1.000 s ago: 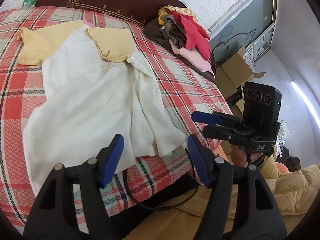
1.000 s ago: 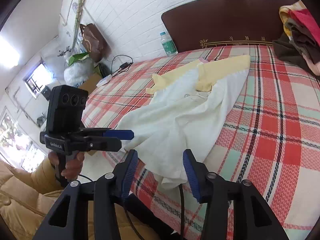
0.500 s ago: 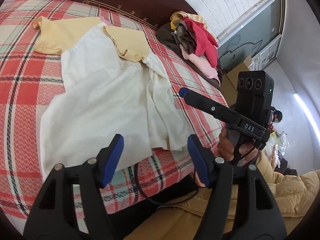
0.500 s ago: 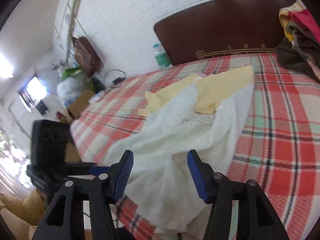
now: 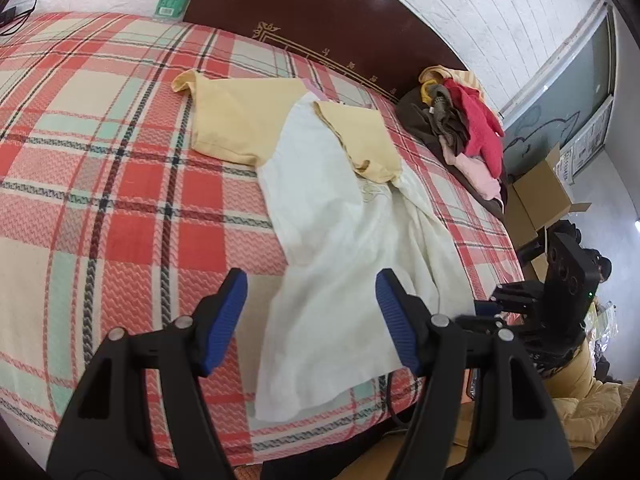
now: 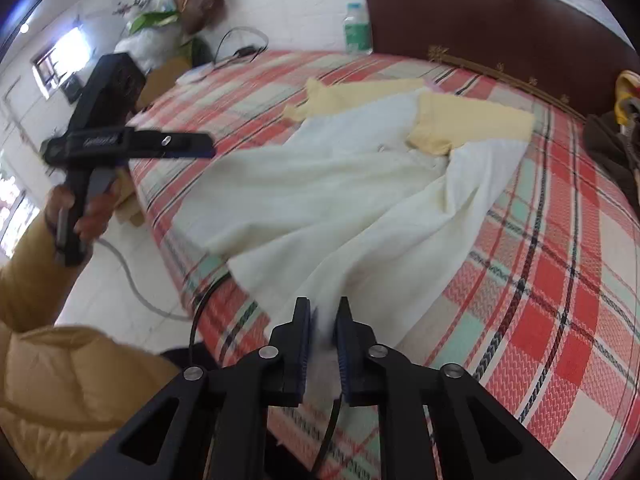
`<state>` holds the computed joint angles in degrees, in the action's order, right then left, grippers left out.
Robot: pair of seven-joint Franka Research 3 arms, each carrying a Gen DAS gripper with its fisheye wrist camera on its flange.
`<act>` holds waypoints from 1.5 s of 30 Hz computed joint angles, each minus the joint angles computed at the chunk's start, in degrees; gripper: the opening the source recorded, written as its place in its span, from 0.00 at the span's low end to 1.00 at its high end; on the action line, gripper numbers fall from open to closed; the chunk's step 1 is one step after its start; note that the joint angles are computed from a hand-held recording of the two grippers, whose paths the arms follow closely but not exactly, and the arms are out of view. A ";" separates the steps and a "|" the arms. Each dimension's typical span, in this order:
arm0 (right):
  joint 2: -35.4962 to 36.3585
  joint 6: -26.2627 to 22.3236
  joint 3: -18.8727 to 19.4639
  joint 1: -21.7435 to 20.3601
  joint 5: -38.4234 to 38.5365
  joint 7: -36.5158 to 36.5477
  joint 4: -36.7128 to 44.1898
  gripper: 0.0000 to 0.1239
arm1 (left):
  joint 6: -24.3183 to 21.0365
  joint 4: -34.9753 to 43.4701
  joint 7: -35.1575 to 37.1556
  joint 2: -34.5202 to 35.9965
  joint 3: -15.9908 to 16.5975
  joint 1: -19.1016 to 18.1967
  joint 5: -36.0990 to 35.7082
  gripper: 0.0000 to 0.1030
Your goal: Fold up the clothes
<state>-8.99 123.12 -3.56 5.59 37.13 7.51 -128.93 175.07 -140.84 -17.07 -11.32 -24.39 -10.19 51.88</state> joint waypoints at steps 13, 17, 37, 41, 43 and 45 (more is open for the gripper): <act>15.85 0.83 8.27 8.53 -3.12 14.99 25.27 0.51 | 11.06 -0.68 13.05 6.64 3.85 -2.62 -10.26 0.66; 23.34 3.17 10.58 14.05 -11.91 24.78 30.64 0.51 | 14.19 -1.29 14.77 7.55 7.37 -6.25 -12.90 0.64; 36.44 1.46 12.13 14.36 -16.29 37.34 44.77 0.04 | 20.61 -5.53 28.73 7.54 9.58 -10.88 -29.45 0.20; 37.84 -5.65 12.84 9.35 -7.71 37.47 50.39 0.04 | 19.44 -4.49 31.52 6.69 8.63 -10.85 -32.36 0.15; 38.38 -7.37 12.73 7.18 -3.84 37.96 52.25 0.04 | 18.53 -3.25 31.53 6.50 9.69 -11.98 -31.50 0.15; 39.64 -8.86 12.52 5.28 -0.73 39.32 54.41 0.04 | 17.08 -1.25 31.11 6.77 11.59 -14.12 -29.76 0.15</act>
